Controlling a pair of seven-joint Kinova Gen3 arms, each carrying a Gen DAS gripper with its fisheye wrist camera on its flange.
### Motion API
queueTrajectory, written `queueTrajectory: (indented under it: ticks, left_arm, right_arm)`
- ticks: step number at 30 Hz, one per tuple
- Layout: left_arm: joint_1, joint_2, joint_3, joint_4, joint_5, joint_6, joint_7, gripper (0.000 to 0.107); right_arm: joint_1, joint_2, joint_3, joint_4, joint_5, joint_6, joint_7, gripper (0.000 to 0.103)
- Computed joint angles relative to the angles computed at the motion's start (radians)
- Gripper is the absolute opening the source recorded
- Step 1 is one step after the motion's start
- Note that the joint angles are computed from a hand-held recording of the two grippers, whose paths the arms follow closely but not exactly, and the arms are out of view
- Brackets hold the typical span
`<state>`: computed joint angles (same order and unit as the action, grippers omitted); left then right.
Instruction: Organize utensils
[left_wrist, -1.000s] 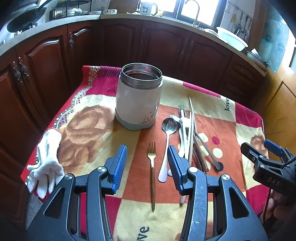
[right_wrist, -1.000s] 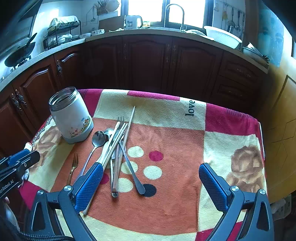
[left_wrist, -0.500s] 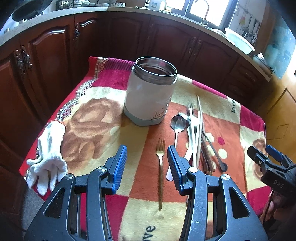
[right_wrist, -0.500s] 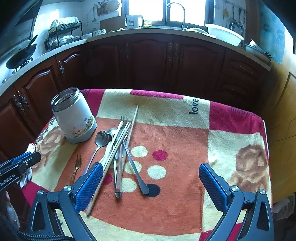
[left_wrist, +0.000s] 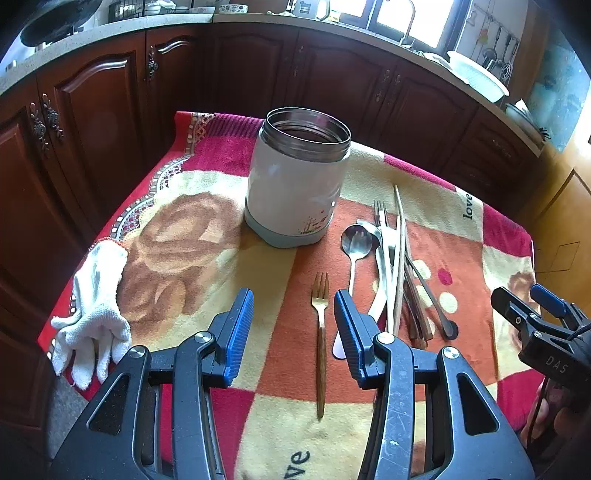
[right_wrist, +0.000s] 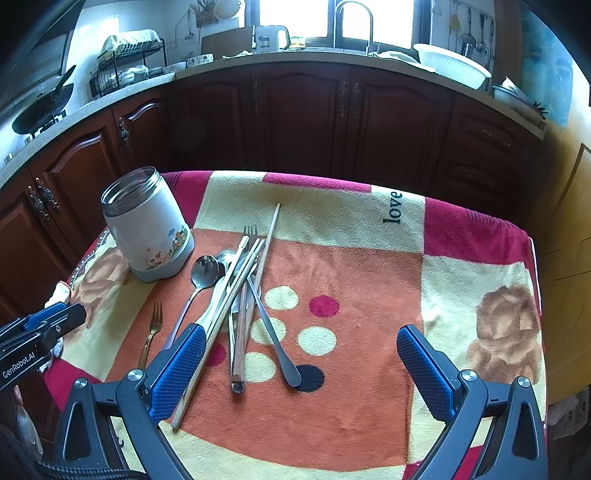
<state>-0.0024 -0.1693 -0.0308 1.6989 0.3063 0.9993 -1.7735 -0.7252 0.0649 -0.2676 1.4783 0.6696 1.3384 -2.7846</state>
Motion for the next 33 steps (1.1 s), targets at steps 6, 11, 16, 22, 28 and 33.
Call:
queueTrajectory:
  ticks: [6,11,16,22,28,33]
  left_arm:
    - [0.002,-0.001,0.002,0.007,-0.003,-0.009,-0.002,0.045]
    - [0.005,0.001,0.005,0.007,-0.008,-0.013,-0.002,0.045]
    - [0.007,0.003,0.009,0.008,-0.015,-0.021,0.003,0.045]
    - [0.007,0.010,0.009,0.005,-0.019,-0.021,0.003,0.045]
    - [0.010,0.021,-0.004,0.000,0.011,-0.018,-0.042,0.045]
    - [0.007,0.048,-0.034,-0.017,0.108,0.008,-0.158,0.045]
  right_arm:
    - [0.002,-0.003,0.000,0.006,-0.001,-0.013,0.006,0.103]
    - [0.006,-0.003,0.001,0.008,-0.006,-0.023,0.010,0.103]
    - [0.009,-0.003,0.001,0.012,-0.008,-0.037,0.021,0.103]
    - [0.012,0.001,0.005,0.012,-0.012,-0.047,0.028,0.103]
    - [0.017,0.007,0.011,0.011,-0.018,-0.062,0.043,0.103]
    - [0.037,0.002,0.022,0.019,-0.031,-0.114,0.090,0.101]
